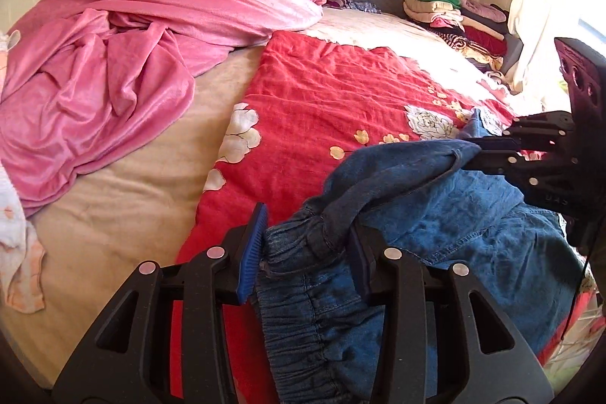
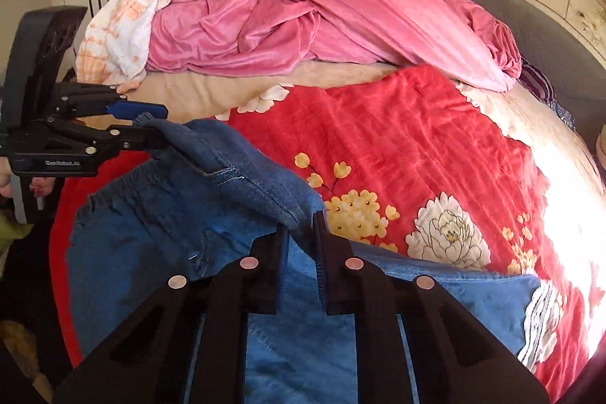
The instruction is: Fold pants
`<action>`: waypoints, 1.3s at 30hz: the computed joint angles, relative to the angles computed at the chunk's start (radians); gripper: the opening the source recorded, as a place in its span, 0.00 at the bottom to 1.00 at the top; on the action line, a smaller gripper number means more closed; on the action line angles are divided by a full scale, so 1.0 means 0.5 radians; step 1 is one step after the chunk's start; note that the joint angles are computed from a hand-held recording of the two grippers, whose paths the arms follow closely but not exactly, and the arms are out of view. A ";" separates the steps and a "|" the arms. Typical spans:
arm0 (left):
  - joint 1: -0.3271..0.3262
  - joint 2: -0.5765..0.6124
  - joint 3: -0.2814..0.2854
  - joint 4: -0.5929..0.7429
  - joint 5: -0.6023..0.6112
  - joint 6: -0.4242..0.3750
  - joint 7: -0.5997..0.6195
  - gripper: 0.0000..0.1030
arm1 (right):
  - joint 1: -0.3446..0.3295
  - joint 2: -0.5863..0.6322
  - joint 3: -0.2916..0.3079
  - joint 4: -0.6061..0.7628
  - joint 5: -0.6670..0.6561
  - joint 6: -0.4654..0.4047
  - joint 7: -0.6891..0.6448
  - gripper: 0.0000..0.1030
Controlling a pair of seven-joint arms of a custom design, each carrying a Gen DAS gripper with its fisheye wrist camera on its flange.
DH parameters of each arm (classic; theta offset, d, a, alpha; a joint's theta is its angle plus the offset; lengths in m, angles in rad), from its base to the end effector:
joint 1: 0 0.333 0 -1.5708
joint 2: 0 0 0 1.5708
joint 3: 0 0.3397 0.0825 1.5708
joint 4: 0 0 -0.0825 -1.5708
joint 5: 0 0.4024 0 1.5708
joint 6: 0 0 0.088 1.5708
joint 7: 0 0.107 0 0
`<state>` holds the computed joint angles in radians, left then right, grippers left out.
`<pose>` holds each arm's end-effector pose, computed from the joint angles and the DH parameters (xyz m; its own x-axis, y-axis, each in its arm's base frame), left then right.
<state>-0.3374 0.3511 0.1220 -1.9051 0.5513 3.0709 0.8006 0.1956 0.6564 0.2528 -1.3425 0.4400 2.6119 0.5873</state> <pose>0.6615 -0.1965 0.4140 -0.0466 -0.9944 0.0953 -0.6797 -0.0384 -0.7325 0.7510 0.2887 0.4309 0.8296 -0.5519 0.0849 -0.3533 -0.6365 -0.6856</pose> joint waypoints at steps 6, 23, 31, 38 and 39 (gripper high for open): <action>-0.206 -0.093 0.208 -0.152 0.155 0.127 -0.230 0.31 | -0.172 -0.341 0.177 -0.536 0.382 0.229 -0.241 0.11; -0.653 -0.349 0.661 -0.374 1.245 0.160 -1.284 0.33 | -0.038 -0.847 -0.004 -1.170 1.076 0.161 -0.631 0.11; -0.556 -0.462 0.509 -0.494 1.503 0.045 -1.498 0.33 | 0.099 -0.932 -0.115 -1.331 1.041 0.098 -0.581 0.11; -0.369 -0.470 0.295 -0.571 1.310 0.001 -1.277 0.36 | 0.159 -0.893 -0.147 -1.384 0.903 0.105 -0.441 0.12; -0.345 -0.473 0.274 -0.579 1.321 0.007 -1.296 0.37 | 0.158 -0.887 -0.144 -1.385 0.890 0.104 -0.425 0.12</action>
<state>-0.5100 0.1148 0.2588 -2.1945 1.2119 3.0744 0.1526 0.2748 0.2130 0.1808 -2.0348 0.8848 2.6639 0.3749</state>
